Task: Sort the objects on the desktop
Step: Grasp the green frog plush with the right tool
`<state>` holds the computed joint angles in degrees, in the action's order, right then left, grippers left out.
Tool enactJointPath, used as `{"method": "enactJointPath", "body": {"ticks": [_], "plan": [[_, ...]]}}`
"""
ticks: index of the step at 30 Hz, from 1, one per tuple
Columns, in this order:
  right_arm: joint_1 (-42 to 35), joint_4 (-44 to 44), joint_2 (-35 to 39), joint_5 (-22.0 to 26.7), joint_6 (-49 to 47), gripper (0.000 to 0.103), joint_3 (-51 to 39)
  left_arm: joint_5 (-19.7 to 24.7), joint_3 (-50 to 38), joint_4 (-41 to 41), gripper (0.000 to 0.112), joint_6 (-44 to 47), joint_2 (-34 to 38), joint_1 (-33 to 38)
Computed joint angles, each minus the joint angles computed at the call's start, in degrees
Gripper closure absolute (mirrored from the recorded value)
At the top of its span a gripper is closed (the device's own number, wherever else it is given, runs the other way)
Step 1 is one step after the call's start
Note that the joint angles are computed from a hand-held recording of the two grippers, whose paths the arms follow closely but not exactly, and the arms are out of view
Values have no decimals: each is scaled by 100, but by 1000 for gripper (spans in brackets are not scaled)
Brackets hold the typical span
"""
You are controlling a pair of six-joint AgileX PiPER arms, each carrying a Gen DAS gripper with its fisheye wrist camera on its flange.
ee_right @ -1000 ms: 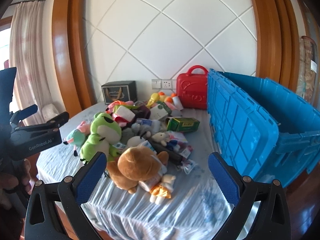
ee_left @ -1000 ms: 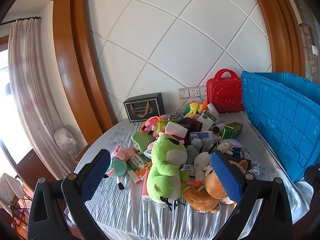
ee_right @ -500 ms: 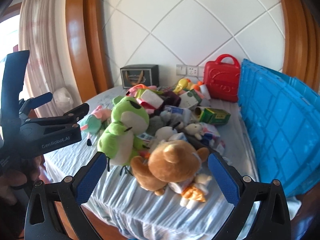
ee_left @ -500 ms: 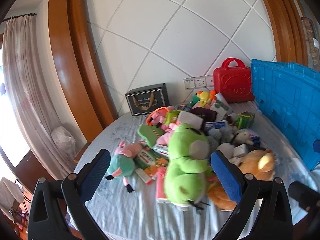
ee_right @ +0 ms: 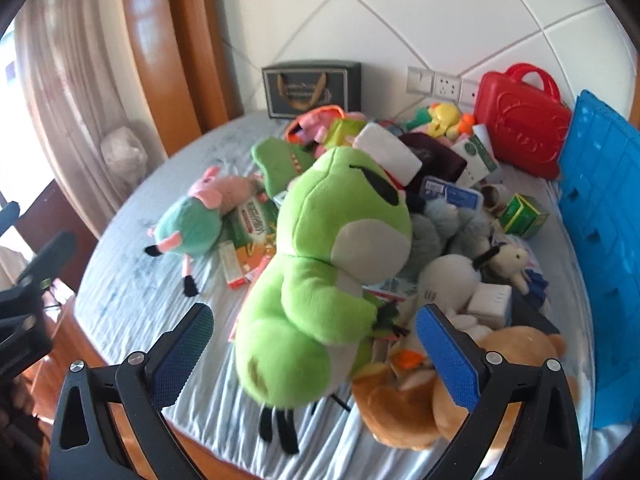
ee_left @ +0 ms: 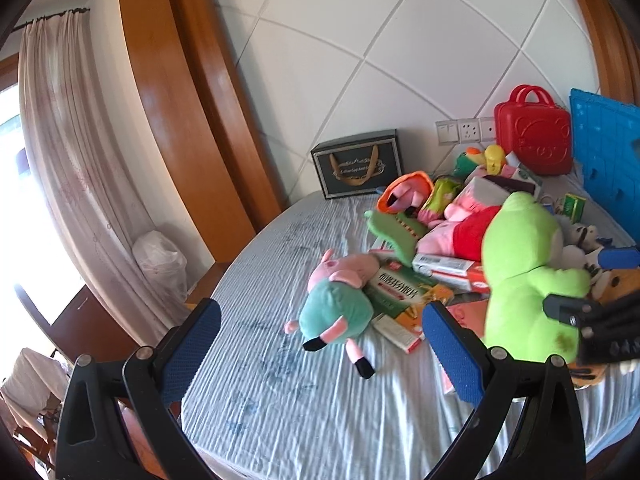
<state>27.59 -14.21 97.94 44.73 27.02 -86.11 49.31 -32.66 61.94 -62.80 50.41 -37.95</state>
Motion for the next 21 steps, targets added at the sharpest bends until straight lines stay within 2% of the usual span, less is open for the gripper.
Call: {"method": "enactJointPath", "body": {"ticks": [4, 8, 10, 16, 19, 21], "plan": [[-231, 243, 795, 413, -98, 0, -907, -958, 153, -295, 10, 512, 92, 1011], [-431, 567, 1659, 1093, -365, 0, -2018, -1396, 208, -397, 10, 697, 198, 1380], [-462, 600, 1908, 1253, -376, 0, -2318, -1498, 236, -292, 10, 653, 259, 1460], [-437, 421, 2165, 1267, -456, 0, -2408, -2046, 266, -523, 10, 963, 439, 1781], [-594, 967, 2123, 1386, -649, 0, -2241, -2322, 256, -717, 10, 1130, 560, 1889], [-719, 1242, 2057, 1155, -699, 0, -1994, -2338, 267, -557, 10, 923, 666, 1781]]}}
